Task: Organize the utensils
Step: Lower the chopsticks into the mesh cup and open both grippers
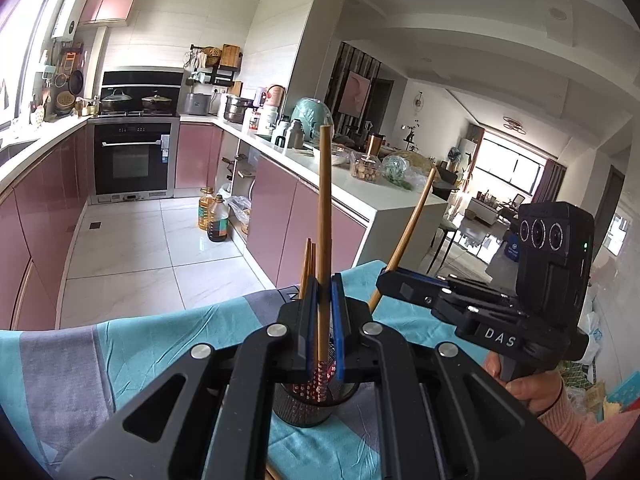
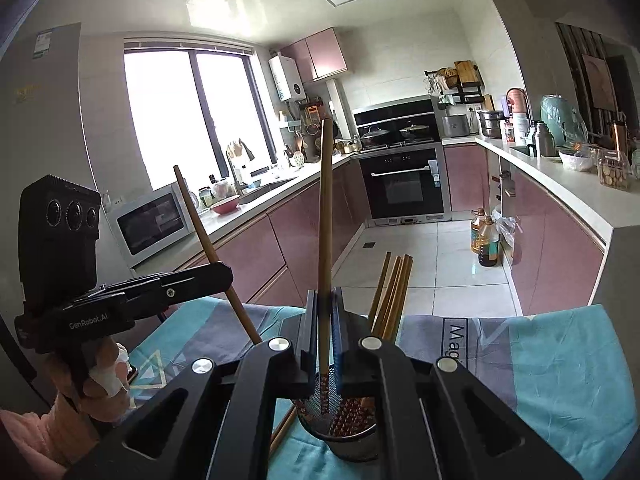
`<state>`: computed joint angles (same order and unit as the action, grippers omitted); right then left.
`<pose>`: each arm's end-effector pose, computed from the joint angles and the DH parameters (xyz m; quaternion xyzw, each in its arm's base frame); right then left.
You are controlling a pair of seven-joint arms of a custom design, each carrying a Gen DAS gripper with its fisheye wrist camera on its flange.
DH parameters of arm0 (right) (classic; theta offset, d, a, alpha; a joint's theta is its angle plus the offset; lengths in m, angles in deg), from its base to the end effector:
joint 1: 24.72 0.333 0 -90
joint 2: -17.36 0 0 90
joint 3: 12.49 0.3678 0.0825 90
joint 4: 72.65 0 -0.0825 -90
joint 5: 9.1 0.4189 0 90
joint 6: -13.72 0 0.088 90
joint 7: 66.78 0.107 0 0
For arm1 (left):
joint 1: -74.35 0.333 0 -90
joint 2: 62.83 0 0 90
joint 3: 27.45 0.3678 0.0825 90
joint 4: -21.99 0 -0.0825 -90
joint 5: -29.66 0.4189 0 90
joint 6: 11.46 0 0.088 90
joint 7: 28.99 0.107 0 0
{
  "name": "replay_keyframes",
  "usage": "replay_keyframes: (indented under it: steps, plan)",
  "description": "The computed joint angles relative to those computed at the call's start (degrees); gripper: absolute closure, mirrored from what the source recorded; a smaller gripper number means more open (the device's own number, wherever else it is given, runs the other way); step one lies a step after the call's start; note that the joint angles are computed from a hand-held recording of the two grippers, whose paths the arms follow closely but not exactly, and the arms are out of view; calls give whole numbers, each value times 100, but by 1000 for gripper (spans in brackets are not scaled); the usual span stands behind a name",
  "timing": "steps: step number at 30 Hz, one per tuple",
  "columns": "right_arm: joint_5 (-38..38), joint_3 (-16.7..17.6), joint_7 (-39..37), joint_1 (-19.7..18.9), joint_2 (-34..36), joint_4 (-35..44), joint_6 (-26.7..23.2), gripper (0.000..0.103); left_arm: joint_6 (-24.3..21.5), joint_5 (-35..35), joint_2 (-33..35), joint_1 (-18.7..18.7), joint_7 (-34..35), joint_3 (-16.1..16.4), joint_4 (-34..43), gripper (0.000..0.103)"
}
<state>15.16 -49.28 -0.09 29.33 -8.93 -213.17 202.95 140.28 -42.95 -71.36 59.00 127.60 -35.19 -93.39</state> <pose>0.4847 0.0552 0.5922 -0.6130 0.5491 -0.2504 0.5099 0.5458 -0.2105 0.6345 -0.3748 0.7483 -0.5366 0.1082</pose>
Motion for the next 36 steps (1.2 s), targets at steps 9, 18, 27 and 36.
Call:
replay_keyframes:
  steps: [9,18,27,36]
  plan:
    - [349,106,-175,-163,300,108,-442,97,89,995,253,21,-669,-140,58,96]
    - [959,395,-426,-572,781,386,-1077,97,-50,2269,591,58,-1490,-275,199,96]
    - [1442,1026,-578,-1276,1043,510,-1203,93,-92,2608,943,209,-1835,-437,473,95]
    - [2217,1408,-1252,-1547,1005,511,-1226,90,-15,2217,928,366,-1541,-520,293,94]
